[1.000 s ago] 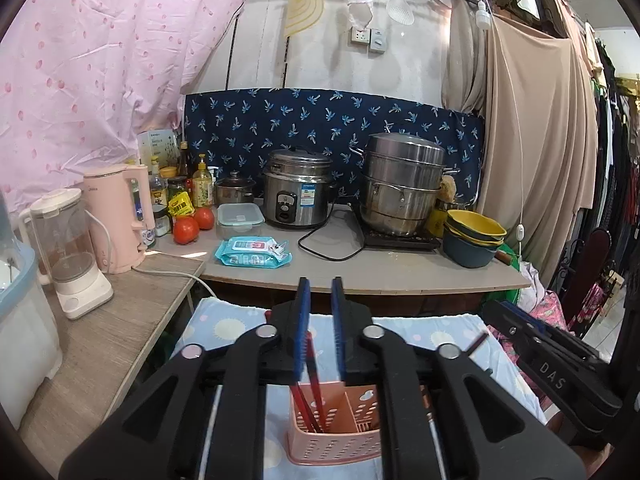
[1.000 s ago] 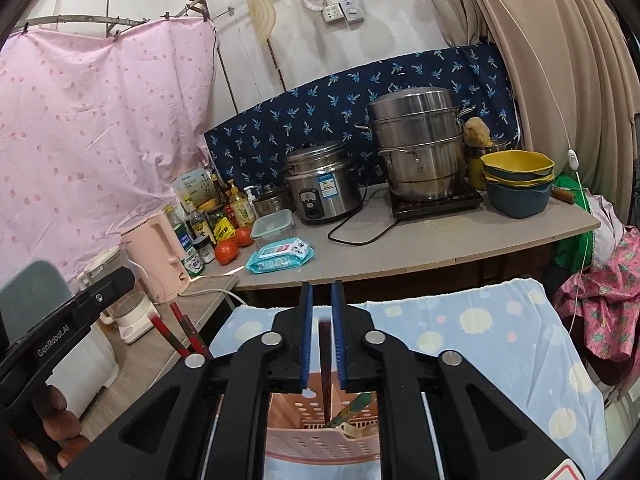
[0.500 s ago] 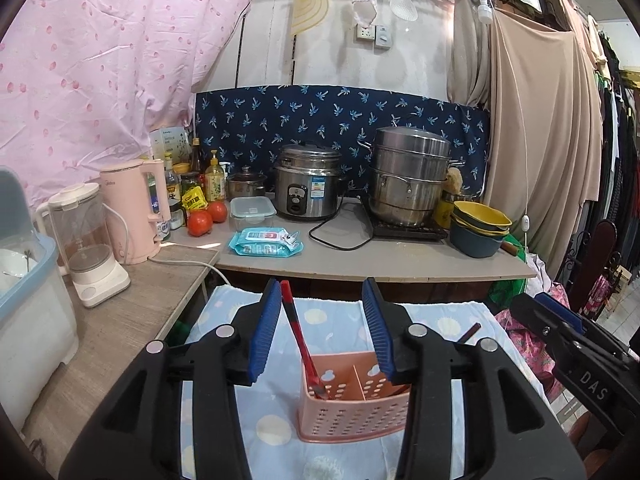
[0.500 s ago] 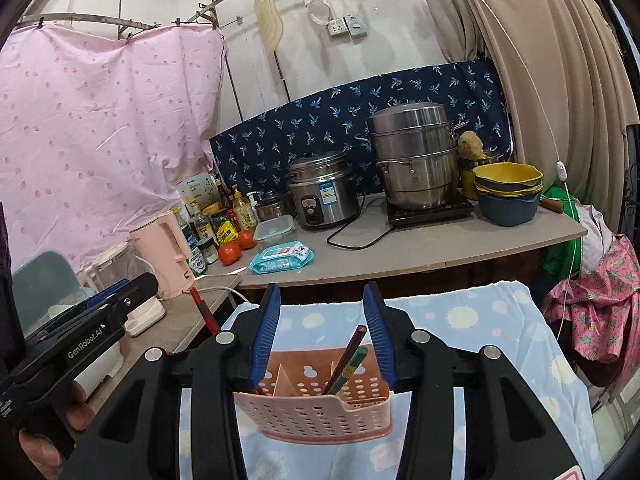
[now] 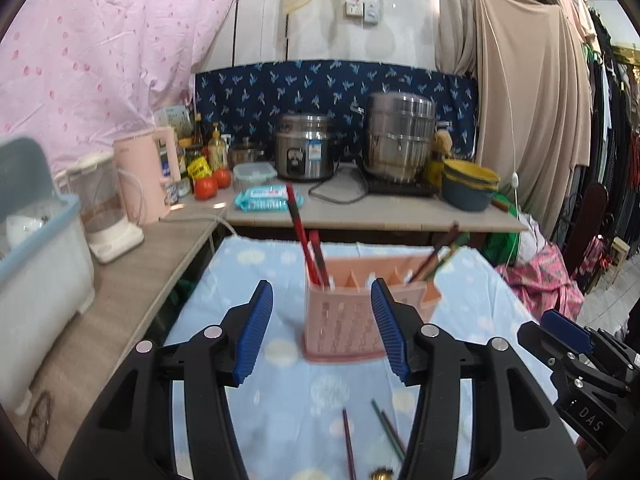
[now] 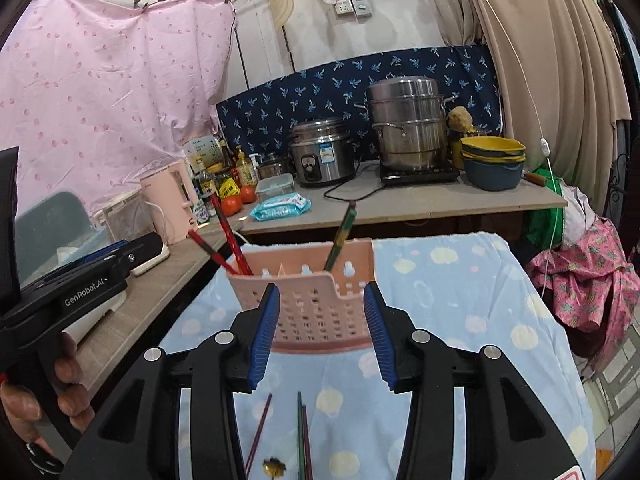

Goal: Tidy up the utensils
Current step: 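Move both tools back down to the remaining chopsticks, then grasp a dark red chopstick with the left tool while the right tool grasps another dark red chopstick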

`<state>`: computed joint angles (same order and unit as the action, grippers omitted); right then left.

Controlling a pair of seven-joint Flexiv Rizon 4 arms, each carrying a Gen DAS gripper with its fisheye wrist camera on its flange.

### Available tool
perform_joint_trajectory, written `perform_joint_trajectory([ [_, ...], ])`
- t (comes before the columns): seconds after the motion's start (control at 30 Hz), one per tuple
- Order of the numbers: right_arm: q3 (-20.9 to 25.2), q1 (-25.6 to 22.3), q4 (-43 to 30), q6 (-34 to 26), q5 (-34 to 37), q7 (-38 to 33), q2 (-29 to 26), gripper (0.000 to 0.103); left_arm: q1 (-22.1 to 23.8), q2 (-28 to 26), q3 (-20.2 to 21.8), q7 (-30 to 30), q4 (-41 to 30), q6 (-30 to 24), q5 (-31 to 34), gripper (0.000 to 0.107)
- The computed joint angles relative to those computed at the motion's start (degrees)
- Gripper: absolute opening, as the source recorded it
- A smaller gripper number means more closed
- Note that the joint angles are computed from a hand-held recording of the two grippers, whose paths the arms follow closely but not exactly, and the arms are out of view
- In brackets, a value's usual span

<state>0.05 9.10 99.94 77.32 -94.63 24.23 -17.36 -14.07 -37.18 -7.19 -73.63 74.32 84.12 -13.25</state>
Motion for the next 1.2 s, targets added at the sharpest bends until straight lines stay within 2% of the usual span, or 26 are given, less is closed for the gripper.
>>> perform_joint_trajectory([
  [0.3,3.39,1.45,13.72,-4.48,4.52,-0.69,5.22,0.043,2.12,6.57,-1.88,0.89,17.52,2.87,0.15,0.049],
  [0.53,5.45,3.58,20.85,-6.18,6.96,0.12,6.96,0.043,6.25,10.26,-6.94,3.53,28.42,3.6,-2.75,0.049],
  [0.63,6.21,5.09,22.94,-7.66,7.83,0.37,6.83,0.042,6.89,11.02,-7.77,4.25,31.58,3.62,-3.87,0.049],
  [0.7,6.51,5.89,23.94,-7.71,8.85,0.24,6.37,0.037,6.42,11.37,-7.13,4.06,33.3,3.85,-3.96,0.049],
  [0.93,5.95,6.92,25.09,-5.69,8.37,3.04,4.93,0.028,7.16,12.15,-8.33,4.44,37.64,3.93,-5.2,0.049],
  [1.07,5.74,6.94,25.11,-5.3,8.05,3.64,4.67,0.024,8.81,12.75,-10.72,5.68,39.45,4.62,-6.24,0.049],
  [1.2,5.64,6.85,25.09,-4.65,8.42,3.83,4.34,0.022,8.9,12.95,-11.3,6.22,40.48,5.86,-6.36,0.057],
])
